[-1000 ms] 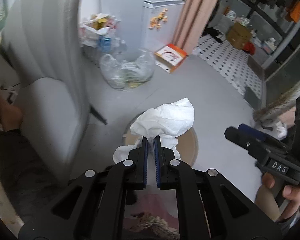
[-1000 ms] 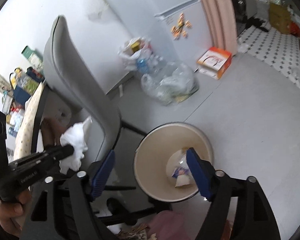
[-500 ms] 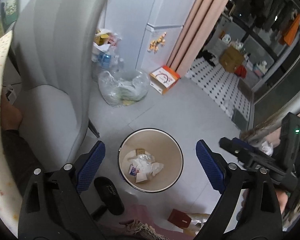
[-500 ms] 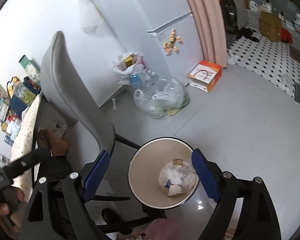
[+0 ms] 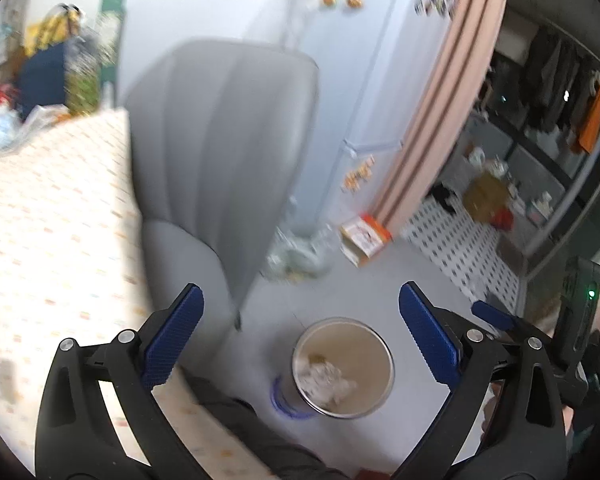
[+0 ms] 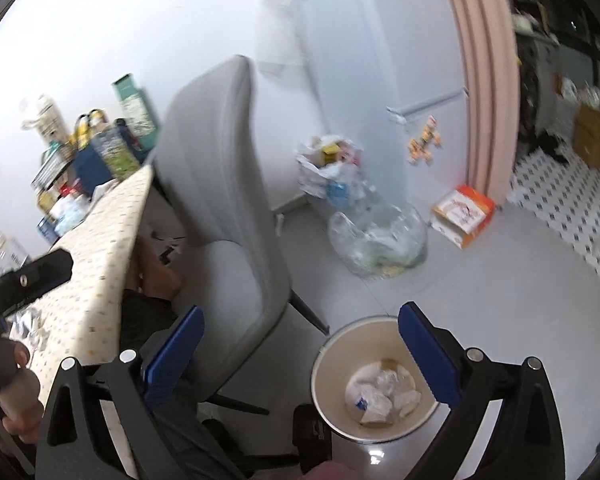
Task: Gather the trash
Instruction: 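Move both empty tools back over the table, then grasp the foil blister pack with the right tool while the left tool grasps a white tissue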
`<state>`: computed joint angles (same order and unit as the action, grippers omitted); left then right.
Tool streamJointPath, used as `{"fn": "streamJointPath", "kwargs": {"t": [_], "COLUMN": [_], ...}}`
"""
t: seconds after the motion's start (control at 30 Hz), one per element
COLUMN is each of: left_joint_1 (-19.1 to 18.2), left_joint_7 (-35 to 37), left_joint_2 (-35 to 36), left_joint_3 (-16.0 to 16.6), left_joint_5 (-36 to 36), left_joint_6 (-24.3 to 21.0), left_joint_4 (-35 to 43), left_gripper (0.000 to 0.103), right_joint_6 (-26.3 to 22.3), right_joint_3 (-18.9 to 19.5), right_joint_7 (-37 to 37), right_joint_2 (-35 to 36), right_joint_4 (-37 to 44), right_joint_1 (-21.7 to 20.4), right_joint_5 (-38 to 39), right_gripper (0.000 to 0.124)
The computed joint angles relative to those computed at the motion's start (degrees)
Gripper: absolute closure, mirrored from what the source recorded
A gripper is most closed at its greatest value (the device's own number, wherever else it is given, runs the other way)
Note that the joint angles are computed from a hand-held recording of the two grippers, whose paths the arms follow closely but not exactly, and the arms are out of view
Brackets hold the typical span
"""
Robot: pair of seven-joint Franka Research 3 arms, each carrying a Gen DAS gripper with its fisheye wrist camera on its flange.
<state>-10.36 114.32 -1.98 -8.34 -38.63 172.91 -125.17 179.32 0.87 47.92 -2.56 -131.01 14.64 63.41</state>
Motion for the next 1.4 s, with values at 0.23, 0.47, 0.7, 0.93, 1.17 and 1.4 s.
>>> {"fn": "streamJointPath", "kwargs": {"t": [0.23,0.47,0.7,0.93,1.17,1.4], "left_joint_1": [-2.55,-8.25,-14.83,-17.65,-15.30,-9.15], "left_joint_7": [8.17,8.68,8.37,6.11,1.94,-3.64], "left_joint_2": [-6.61,-10.87,-14.95,-17.84,-20.88,-22.93], "left_joint_3": [6.03,14.77,23.57,29.64,32.71,32.95], "left_joint_5": [-10.06,-11.76,-10.51,-6.99,-2.83,1.14], "left_joint_6": [4.07,8.16,12.41,13.81,13.44,14.30], "left_joint_4": [-5.32,-10.47,-14.93,-17.88,-20.79,-23.66], "left_gripper": [0.006,0.006,0.006,0.006,0.006,0.006], "right_joint_6": [-0.27,-0.28,0.49,-1.20,-0.55,-0.93], "right_joint_3": [1.79,3.20,5.05,6.85,11.18,11.71], "right_joint_7": [5.78,6.42,14.82,19.77,5.53,9.33], "right_joint_2": [-0.95,-0.57,0.45,2.86,5.70,9.17], "right_joint_4": [0.81,2.93,4.17,6.85,12.51,15.30], "right_joint_1": [2.78,5.65,7.20,8.59,9.50,11.50], "right_joint_5": [-5.29,-6.71,-15.45,-22.97,-7.04,-12.99], "right_gripper": [0.028,0.028,0.028,0.028,0.028,0.028]}}
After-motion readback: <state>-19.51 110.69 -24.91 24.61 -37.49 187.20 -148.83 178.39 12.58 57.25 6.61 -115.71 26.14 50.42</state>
